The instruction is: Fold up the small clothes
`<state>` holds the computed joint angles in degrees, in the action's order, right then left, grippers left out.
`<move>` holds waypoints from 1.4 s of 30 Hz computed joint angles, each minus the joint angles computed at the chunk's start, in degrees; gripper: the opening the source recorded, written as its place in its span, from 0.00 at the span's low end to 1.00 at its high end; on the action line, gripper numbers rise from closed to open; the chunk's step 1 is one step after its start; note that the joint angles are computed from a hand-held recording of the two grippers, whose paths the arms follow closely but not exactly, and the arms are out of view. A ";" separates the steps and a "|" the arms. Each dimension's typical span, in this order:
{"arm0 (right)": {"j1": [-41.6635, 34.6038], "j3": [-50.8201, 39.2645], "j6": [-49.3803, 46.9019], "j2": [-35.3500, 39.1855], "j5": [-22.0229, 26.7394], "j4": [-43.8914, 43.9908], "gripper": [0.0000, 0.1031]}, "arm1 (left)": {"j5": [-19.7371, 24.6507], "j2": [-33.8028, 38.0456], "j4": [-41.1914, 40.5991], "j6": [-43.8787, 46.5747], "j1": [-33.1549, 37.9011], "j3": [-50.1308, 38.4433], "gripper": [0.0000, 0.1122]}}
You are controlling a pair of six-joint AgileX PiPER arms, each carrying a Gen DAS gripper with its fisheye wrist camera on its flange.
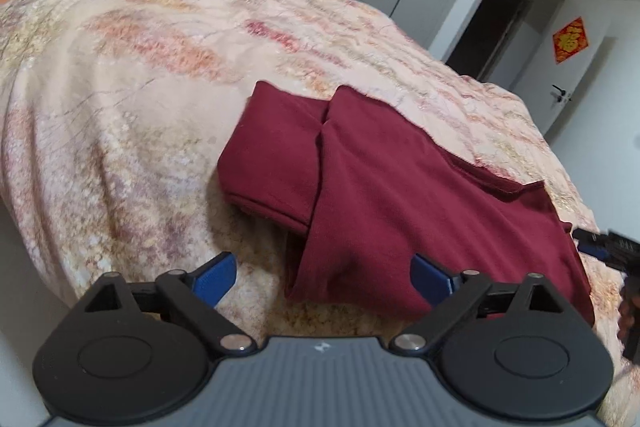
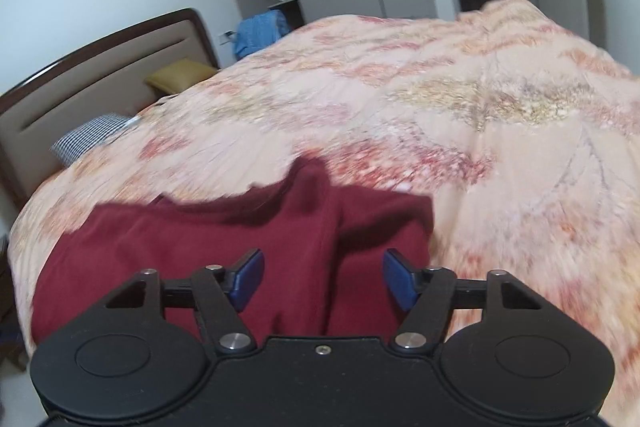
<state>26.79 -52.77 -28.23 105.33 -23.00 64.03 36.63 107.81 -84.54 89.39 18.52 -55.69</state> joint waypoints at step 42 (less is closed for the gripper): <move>25.78 -26.64 -32.69 25.50 -25.99 31.36 0.99 | -4.65 7.64 6.21 -21.05 -8.06 -7.88 0.91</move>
<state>52.58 -79.41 -60.93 130.83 -48.99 95.39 31.99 115.44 -78.32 68.34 10.47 -63.58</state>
